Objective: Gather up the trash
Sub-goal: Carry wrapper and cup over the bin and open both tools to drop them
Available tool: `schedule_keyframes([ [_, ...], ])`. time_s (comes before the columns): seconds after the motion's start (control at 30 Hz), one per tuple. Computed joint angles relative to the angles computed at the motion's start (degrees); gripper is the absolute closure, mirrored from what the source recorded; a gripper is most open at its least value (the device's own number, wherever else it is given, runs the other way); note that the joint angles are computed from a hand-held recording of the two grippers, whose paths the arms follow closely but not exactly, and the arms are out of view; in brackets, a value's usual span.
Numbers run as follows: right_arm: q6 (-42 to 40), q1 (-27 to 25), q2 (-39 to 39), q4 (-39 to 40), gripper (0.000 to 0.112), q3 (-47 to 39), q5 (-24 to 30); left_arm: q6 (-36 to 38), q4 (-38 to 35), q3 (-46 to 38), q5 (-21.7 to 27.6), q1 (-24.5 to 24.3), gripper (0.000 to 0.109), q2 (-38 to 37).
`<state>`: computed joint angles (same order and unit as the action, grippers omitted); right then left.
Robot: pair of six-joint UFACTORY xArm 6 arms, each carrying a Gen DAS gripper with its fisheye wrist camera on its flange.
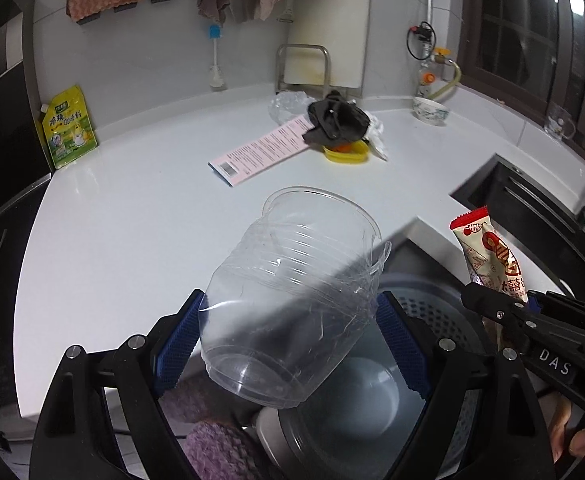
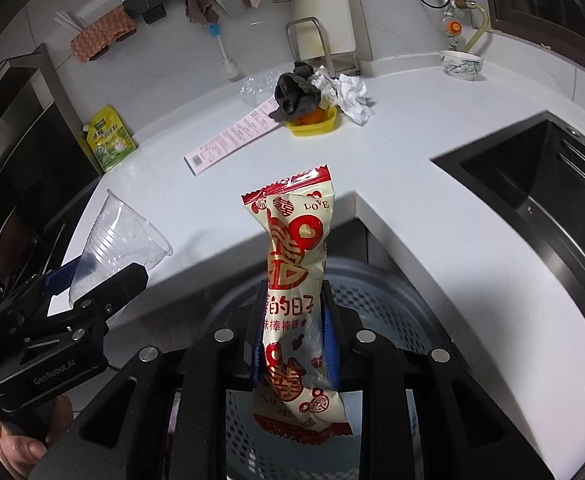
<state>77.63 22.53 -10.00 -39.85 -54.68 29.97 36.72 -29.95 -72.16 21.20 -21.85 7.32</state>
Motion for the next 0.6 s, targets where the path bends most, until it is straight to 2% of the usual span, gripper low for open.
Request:
schedule_keyframes([
  [0.37,5.5,4.8,-5.4,-1.7,0.089,7.8,2.4,4.4,-4.2,10.3,-2.1,-2.5,0.025,-6.2],
  [0.6,5.9,5.2,-5.0,-1.2,0.089,9.4,2.2,3.1,-2.7,11.0,0.3,-2.7,0.025,-5.3],
])
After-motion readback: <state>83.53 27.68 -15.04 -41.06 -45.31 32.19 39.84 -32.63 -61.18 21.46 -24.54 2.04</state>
